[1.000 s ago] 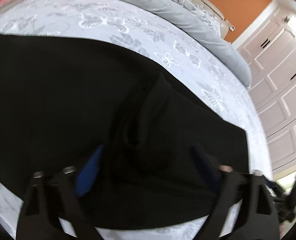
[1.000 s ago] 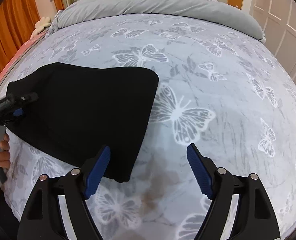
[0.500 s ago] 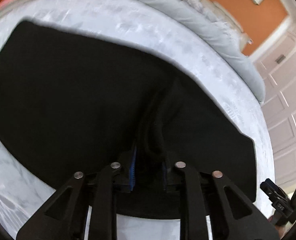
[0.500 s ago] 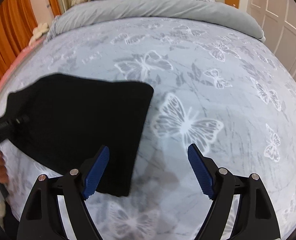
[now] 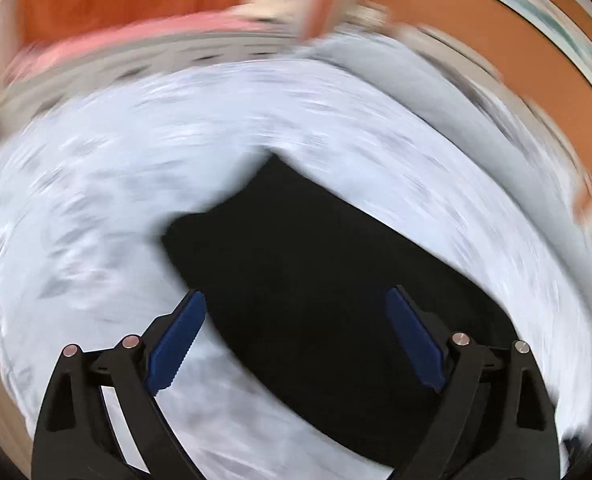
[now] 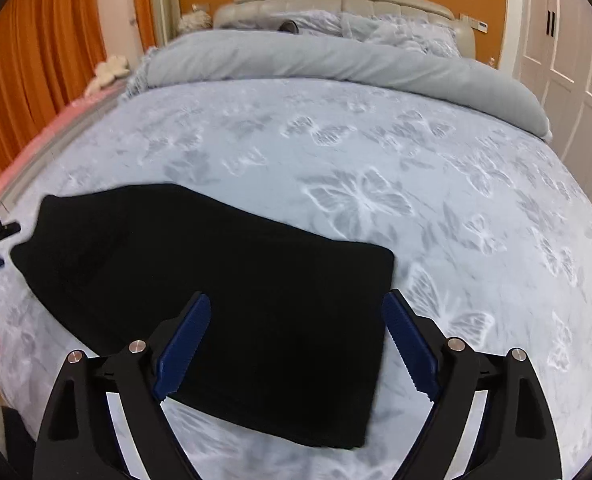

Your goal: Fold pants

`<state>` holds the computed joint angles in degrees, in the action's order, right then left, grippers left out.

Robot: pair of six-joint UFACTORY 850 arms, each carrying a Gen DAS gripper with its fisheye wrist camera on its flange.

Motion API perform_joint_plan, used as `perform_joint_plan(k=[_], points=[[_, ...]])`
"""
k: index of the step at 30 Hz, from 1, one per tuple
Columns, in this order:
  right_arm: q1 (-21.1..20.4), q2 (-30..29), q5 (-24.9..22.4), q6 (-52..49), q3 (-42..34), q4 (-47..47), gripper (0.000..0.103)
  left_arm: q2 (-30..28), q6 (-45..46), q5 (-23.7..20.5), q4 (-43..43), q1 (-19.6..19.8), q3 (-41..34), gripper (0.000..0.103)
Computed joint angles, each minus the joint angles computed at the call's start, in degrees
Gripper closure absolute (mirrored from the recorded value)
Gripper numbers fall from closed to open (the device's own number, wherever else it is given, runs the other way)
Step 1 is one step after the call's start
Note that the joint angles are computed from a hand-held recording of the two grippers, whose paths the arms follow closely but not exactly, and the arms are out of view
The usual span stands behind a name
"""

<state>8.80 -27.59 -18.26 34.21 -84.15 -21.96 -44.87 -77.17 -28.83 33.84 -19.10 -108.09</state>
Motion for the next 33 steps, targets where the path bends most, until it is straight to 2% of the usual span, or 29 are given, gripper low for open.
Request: perform_joint_plan(k=[4, 8, 10, 13, 14, 15, 17, 18, 20, 21, 24, 26, 27, 28, 30, 31, 32, 33], points=[[0.8, -3.3, -1.9, -5.0, -3.9, 6.0, 0.017, 2.7, 5.0, 6.2, -18.9, 6.2, 7.2, 0.013], [2.3, -5.6, -3.7, -5.7, -6.7, 5.7, 0.017, 0.2, 20.0, 9.1, -37.3, 8.6, 6.2, 0.014], [2.5, -6.2, -3.8, -5.9, -7.4, 5.4, 0.017, -0.5, 24.5, 9.5, -39.9, 8.9, 5.2, 0.015], [2.8, -5.8, -3.8, -3.9, -6.6, 3.3, 0.017, -2.6, 31.2, 8.1, -43.0, 8.4, 2.1, 0.033], [2.6, -5.7, -3.9, -3.0, -6.4, 2.6, 0.017, -2.7, 33.4, 8.7, -44.5, 8.4, 2.2, 0.071], [2.5, -5.6, -3.8, -2.5, -6.3, 2.4, 0.017, -3.3, 37.1, 8.5, -48.3, 8.7, 1.8, 0.087], [1.8, -5.0, -3.4, -1.8, -5.5, 2.6, 0.017, -2.7, 37.6, 10.7, -50.8, 8.5, 2.5, 0.090], [1.4, -4.7, -3.2, -2.1, -5.1, 3.2, 0.017, -1.6, 36.9, 12.7, -48.5, 7.9, 3.3, 0.090], [0.6, -3.7, -2.7, -0.5, -4.0, 2.2, 0.017, 1.6, 34.2, 17.1, -39.5, 5.6, 4.8, 0.090], [-0.1, -2.8, -2.4, 1.3, -3.0, 0.7, 0.017, 3.4, 36.4, 19.7, -37.1, 3.7, 5.4, 0.090], [-1.7, -0.7, -1.3, 5.4, -0.6, -2.5, 0.017, 5.7, 53.1, 23.9, -41.8, -2.5, 5.3, 0.090], [-2.9, 0.6, -1.3, 9.3, 1.0, -5.9, 0.017, 4.1, 65.1, 21.5, -45.4, -8.8, 1.8, 0.089], [-3.5, 1.1, -1.1, 9.6, 1.6, -5.8, 0.017, 2.8, 71.1, 19.3, -49.0, -10.5, 0.1, 0.089], [-4.2, 1.5, -1.0, 9.8, 2.2, -5.3, 0.017, 0.3, 75.2, 15.0, -50.1, -13.0, -3.0, 0.085], [-5.6, 2.0, -1.0, 7.9, 3.1, -2.3, 0.017, -4.7, 76.3, 7.9, -45.9, -16.8, -8.1, 0.082], [-6.3, 2.2, -0.8, 5.7, 3.5, 0.3, 0.017, -6.4, 73.9, 4.8, -41.6, -18.0, -9.9, 0.076], [-6.7, 2.4, -0.7, 3.9, 3.7, 2.1, 0.017, -6.9, 71.8, 3.8, -38.1, -19.1, -9.4, 0.075], [-7.1, 2.7, -0.4, 1.7, 4.1, 4.3, 0.017, -5.9, 70.3, 5.3, -35.8, -19.7, -7.1, 0.070]])
